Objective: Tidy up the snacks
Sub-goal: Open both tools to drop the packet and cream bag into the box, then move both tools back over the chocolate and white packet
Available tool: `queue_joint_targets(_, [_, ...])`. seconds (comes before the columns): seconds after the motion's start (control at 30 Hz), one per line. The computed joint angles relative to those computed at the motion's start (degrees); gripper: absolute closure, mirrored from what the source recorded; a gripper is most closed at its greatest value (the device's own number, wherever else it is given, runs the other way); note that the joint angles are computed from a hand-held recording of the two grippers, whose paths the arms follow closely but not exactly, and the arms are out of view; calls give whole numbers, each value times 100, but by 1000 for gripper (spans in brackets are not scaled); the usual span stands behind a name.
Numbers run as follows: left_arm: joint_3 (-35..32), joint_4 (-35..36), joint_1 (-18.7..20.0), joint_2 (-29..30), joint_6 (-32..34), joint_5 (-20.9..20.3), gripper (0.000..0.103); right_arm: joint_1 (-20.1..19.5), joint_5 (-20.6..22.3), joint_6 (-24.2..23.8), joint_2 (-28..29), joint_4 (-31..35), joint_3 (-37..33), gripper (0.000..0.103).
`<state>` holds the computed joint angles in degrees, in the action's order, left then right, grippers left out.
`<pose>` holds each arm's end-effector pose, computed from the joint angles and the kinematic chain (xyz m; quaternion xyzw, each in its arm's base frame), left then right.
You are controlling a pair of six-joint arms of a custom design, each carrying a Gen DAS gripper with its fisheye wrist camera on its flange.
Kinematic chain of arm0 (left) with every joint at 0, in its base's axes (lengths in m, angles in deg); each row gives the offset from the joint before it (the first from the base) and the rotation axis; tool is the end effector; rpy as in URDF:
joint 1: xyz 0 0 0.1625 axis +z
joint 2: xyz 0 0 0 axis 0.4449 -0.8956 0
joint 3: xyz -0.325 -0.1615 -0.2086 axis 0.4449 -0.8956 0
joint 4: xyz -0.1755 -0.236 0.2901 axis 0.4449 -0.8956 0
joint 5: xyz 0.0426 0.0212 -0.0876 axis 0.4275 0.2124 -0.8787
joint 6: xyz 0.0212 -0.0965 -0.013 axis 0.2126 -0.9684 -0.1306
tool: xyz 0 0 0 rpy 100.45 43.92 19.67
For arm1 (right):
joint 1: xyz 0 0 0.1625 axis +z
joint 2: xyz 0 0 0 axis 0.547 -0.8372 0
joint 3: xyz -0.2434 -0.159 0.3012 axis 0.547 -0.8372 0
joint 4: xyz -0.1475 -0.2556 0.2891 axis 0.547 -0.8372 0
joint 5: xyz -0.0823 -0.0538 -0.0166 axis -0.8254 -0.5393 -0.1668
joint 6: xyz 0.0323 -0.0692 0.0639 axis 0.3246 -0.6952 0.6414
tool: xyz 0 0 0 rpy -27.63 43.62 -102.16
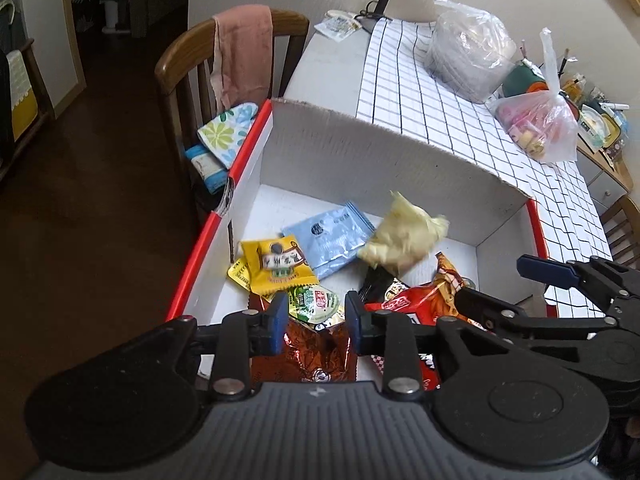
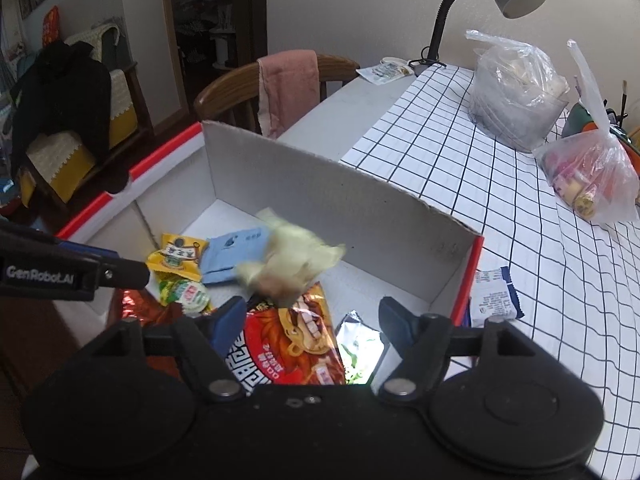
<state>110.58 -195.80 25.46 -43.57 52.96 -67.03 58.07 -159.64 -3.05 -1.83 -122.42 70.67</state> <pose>-0.3943 -0.8195 0.0749 0.1265 0.9312 -0.2326 0.2505 0.1016 -0.7758 0.3383 0.2399 -0.8700 0.2600 0.3433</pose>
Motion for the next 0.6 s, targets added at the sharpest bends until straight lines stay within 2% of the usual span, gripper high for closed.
queue_joint_targets(0.03, [70, -72, -12, -38, 28, 3, 72, -4, 61, 33, -66, 19, 56, 28])
queue_joint_targets(0.1, [268, -287, -43, -138, 108, -1, 60, -11, 203, 75, -212, 18, 195, 26])
queue_joint_targets(0.13, [406, -451, -64, -200, 157, 7, 49, -12, 256, 85, -278, -8, 267, 24])
queue_joint_targets(0.17, [541, -626, -90, -258, 209, 30, 44, -13, 329, 102, -336, 5, 309, 23])
queue_joint_targets(0.3, [853, -1049, -182, -392, 435, 77, 42, -32, 601, 156, -614, -11, 580, 19])
queue_joint_targets(0.37, [997, -1226, -239, -445, 531, 119, 36, -42, 708, 200, -737, -15, 695, 18])
queue_joint_targets(0.6, [1413, -1663, -406, -590, 672, 217, 27, -81, 975, 335, -1130, -122, 1094, 14])
